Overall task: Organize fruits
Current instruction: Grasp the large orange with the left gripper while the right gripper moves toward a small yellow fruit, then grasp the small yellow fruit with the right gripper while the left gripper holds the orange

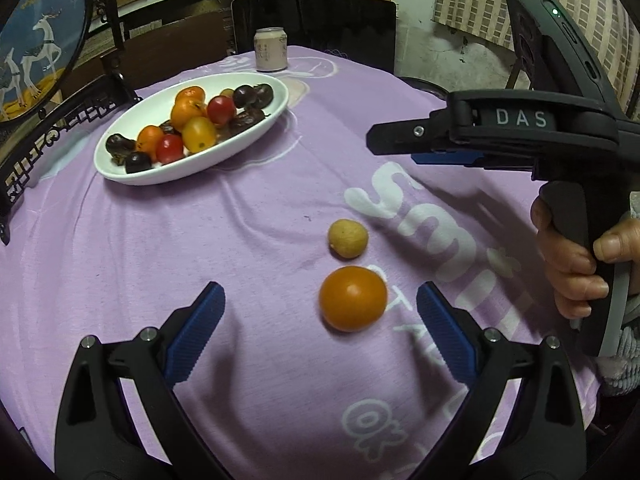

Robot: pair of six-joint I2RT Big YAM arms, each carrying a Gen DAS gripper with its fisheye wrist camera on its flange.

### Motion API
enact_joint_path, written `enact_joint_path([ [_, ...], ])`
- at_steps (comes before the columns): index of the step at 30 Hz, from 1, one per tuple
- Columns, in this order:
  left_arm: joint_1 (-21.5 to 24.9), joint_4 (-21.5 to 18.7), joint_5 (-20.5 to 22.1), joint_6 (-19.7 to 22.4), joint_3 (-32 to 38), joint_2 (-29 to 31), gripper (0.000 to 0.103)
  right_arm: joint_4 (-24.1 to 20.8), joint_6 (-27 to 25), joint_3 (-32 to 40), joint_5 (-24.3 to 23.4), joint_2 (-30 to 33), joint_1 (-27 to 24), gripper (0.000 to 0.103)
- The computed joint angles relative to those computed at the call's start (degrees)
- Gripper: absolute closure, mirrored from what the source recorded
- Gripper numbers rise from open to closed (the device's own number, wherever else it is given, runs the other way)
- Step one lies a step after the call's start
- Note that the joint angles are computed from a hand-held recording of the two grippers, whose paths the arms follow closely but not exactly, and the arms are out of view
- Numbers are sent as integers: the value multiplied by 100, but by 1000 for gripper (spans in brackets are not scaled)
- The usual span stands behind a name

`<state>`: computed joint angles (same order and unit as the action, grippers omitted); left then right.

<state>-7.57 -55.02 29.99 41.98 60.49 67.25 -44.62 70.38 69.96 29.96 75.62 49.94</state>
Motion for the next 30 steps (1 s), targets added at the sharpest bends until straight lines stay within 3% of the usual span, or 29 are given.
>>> enact_joint_path([
  [6,-116,-86,39,131,-53,-31,22,23,-49,21,27,-2,24,38],
  [9,-203,-239,4,227,-31,47,39,20,-53,23,22,-2,23,38],
  [10,-221,-279,-23,250,-24,76,52,4,-61,30,23,3,26,38],
  [12,-251,-293,-131,234,-27,124,65,-23,-80,53,15,27,30,38],
  [14,-197,-300,-101,151,11,148,65,-52,-134,85,17,68,41,38],
  [21,265,313,-376,-475,164,189,65,-294,-619,403,-92,447,101,38],
  [30,630,409,-625,-868,412,494,65,-651,-1144,824,-71,873,215,38],
])
